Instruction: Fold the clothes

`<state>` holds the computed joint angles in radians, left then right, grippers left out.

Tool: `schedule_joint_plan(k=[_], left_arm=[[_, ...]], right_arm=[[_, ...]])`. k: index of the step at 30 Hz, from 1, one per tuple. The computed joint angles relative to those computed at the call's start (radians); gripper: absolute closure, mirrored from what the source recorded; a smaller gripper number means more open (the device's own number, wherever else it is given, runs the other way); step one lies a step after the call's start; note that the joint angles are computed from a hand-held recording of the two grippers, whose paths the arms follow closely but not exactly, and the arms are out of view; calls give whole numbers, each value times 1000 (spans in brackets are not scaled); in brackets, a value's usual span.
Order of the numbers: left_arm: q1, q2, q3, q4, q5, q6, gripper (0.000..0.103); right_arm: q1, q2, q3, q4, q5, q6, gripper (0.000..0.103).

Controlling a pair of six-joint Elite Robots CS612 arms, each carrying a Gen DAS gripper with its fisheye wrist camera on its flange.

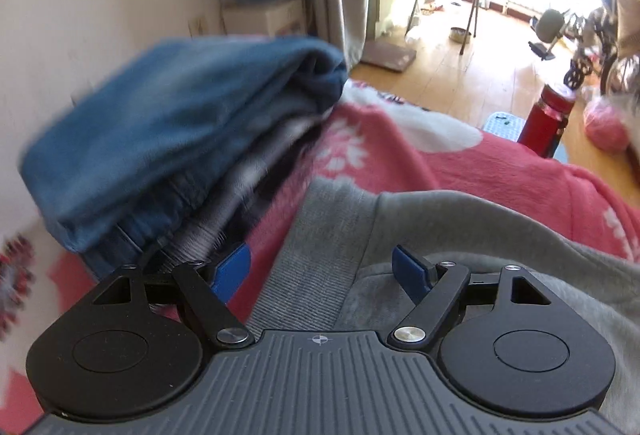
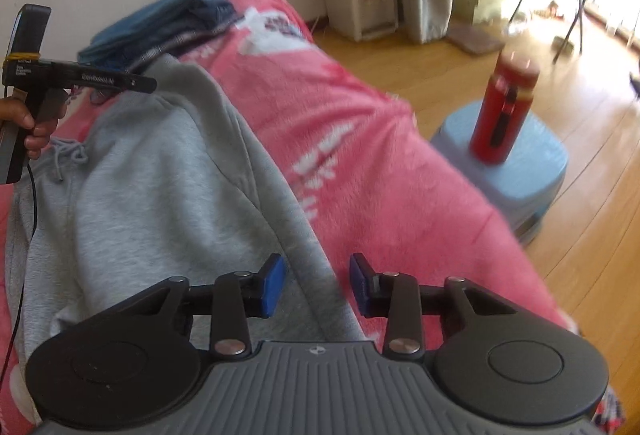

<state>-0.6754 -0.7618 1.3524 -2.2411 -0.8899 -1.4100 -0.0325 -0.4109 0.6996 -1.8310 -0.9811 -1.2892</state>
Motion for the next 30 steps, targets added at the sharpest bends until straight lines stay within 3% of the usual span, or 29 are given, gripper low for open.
schedule_joint_plan(k=[3, 5, 7, 12, 13, 14, 20, 25, 28, 30], left_arm=[[5, -5, 33, -76, -10, -17, 29], [7, -7, 48, -117, -19, -18, 41], [5, -2, 41, -107, -13, -5, 42], [-11, 6, 31, -83, 60, 32, 58], [-15, 5, 30, -63, 82, 19, 70], [-18, 4, 29, -49, 101, 8, 74], [-14, 9, 29, -46, 104, -12, 75], [-19, 17, 18, -2, 133, -39, 70], [-33, 22, -14, 100, 197, -70, 65], [-48, 27, -16, 60, 266, -11, 64]], right_arm=[[2, 16, -27, 33, 6, 11, 72], [2, 16, -27, 43, 17, 10, 92], [1, 5, -6, 27, 27, -5, 101], [-4, -22, 40, -41, 77, 17, 102], [-7, -23, 38, -46, 92, 30, 102], [-9, -23, 35, -53, 107, 42, 102], [-10, -15, 36, -126, 152, 117, 102], [1, -3, 77, -260, 97, 168, 102], [2, 1, 92, -295, 96, 198, 102], [-1, 2, 86, -280, 111, 221, 101]])
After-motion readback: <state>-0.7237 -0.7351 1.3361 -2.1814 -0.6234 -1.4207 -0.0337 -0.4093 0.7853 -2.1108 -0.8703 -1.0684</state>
